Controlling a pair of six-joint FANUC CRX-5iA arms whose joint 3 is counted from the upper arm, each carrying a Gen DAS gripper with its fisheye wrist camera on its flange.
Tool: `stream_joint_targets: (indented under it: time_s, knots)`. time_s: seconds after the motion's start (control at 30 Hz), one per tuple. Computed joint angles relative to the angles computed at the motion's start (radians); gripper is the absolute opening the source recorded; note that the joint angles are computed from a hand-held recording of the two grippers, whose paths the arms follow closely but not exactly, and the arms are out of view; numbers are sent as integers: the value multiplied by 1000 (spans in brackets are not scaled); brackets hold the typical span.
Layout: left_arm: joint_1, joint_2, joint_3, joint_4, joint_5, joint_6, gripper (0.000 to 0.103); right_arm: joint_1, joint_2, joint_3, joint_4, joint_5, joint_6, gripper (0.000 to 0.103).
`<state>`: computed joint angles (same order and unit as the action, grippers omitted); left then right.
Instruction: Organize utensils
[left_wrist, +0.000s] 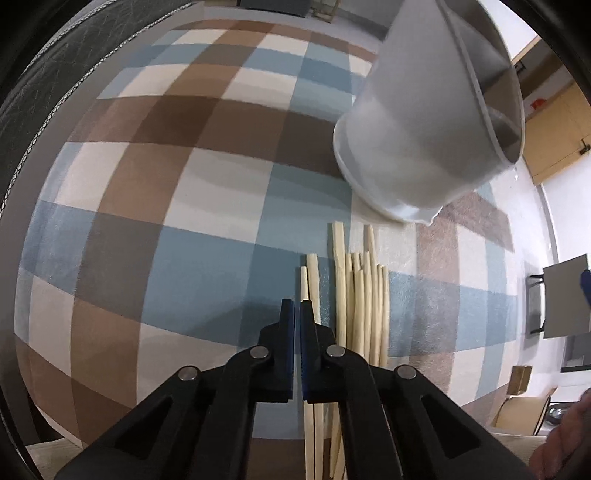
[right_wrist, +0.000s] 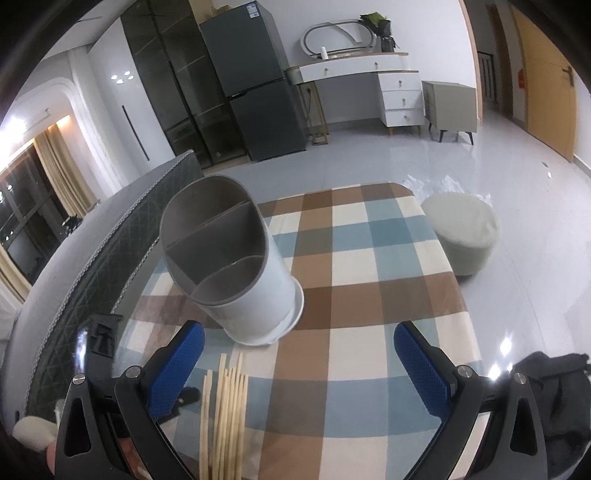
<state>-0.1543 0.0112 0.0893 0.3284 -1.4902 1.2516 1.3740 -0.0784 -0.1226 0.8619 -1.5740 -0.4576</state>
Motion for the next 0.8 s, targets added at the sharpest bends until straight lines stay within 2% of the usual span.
stream_joint_targets:
  time_s: [0.2,0.33,0.4,0.47,0.63,0.8]
  knots:
    - [44,6,27,18,-68,-15,0,3,2,0,-3,-6,0,103]
    - [-2,28,30,-27,-76,3,0,6,7,3,-3,-13,3,103]
    - [-10,28,45,-56,-90,-5,5,8,11,6,-2,-20,9,103]
    - [-15,6,42,-92,-64,-19,24,8,10,6,2,-21,5,103]
    - [-16,-10,35,-92,-63,-60,38,8,0,-4,16,-10,-12,103]
    - [-57,-34,42,-180,-44,-90,45,11,4,0,30,-14,-5,103]
